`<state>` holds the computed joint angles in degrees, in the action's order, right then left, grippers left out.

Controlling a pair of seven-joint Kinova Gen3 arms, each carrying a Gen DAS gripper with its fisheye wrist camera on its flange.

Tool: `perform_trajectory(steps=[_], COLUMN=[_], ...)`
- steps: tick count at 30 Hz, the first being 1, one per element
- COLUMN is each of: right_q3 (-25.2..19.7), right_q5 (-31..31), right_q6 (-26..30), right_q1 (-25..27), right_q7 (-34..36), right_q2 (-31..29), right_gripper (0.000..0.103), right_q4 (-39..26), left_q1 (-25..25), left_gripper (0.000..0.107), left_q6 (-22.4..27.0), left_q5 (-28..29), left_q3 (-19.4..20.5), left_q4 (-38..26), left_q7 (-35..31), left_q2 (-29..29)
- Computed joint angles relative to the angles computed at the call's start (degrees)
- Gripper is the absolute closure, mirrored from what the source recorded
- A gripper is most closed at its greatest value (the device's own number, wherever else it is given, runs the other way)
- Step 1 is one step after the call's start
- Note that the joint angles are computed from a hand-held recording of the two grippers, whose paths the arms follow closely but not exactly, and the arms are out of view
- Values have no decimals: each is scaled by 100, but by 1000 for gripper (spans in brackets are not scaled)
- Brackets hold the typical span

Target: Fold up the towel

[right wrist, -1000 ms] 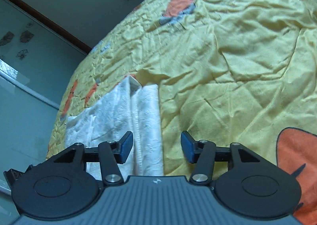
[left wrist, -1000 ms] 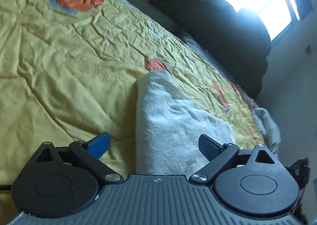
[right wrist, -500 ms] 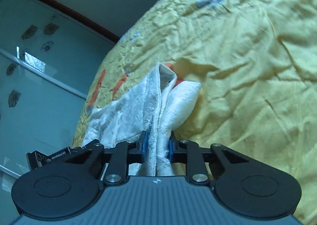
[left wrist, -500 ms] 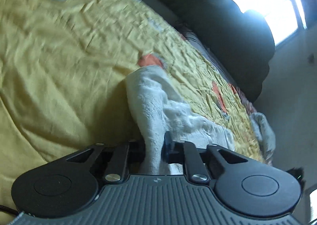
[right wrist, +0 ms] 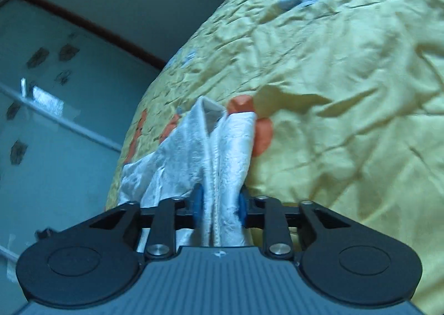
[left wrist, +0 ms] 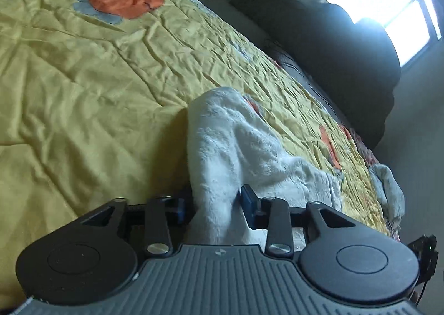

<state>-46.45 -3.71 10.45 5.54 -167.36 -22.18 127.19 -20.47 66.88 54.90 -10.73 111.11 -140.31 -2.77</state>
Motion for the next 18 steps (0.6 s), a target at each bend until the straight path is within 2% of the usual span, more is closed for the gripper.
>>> perform_trajectory(steps=[1, 3, 4, 6, 7, 9, 10, 13, 14, 16, 18], right_q3=[-206, -468, -520, -629, -712, -1150, -1416, -2010, -2015, -1867, -2046], right_q5=[125, 384, 463, 634, 715, 974, 1128, 1461, 1487, 1340, 1408], right_q6=[233, 699, 932, 1200, 1194, 1327, 1533, 1848, 1766, 1540, 1651], right_q1=[254, 511, 480, 305, 229, 394, 551, 868, 859, 751, 890], right_q7=[-105, -37, 136, 534, 756, 941, 893, 799, 698, 558, 609], right_q2=[-265, -701, -764, -588, -393, 33, 225, 539, 431, 250, 216], right_gripper=[73, 73, 73, 73, 73, 73, 73, 76, 76, 77, 77], right_q4=[-84, -362, -566, -972, -1124, -1440, -1594, -1625, -1513, -1307, -1383], left_q1=[103, 578, 844, 1375, 1542, 1704, 1667, 1298, 1291, 1494, 1538], left_gripper=[58, 56, 48, 37, 34, 34, 34, 34, 33, 33, 33], left_q6=[-194, -651, -789, -890, -842, -910, -1082, -1559, -1792, -2165, -2165], left_q5=[-171, -313, -248, -73, -58, -177, -321, -614, -615, -484, -394], left_q3=[-61, -451, -700, -1106, -1162, -956, -694, 21, 99, -11, -78], left_q4=[25, 153, 283, 605, 720, 949, 1087, 1467, 1670, 1997, 1948], left_q7=[27, -200, -433, -899, -1132, -1505, -1552, -1649, -1861, -2234, -2235], left_q2=[-240, -771, -1037, -1560, -1713, -1919, -2007, -2062, -2124, -2315, -2186])
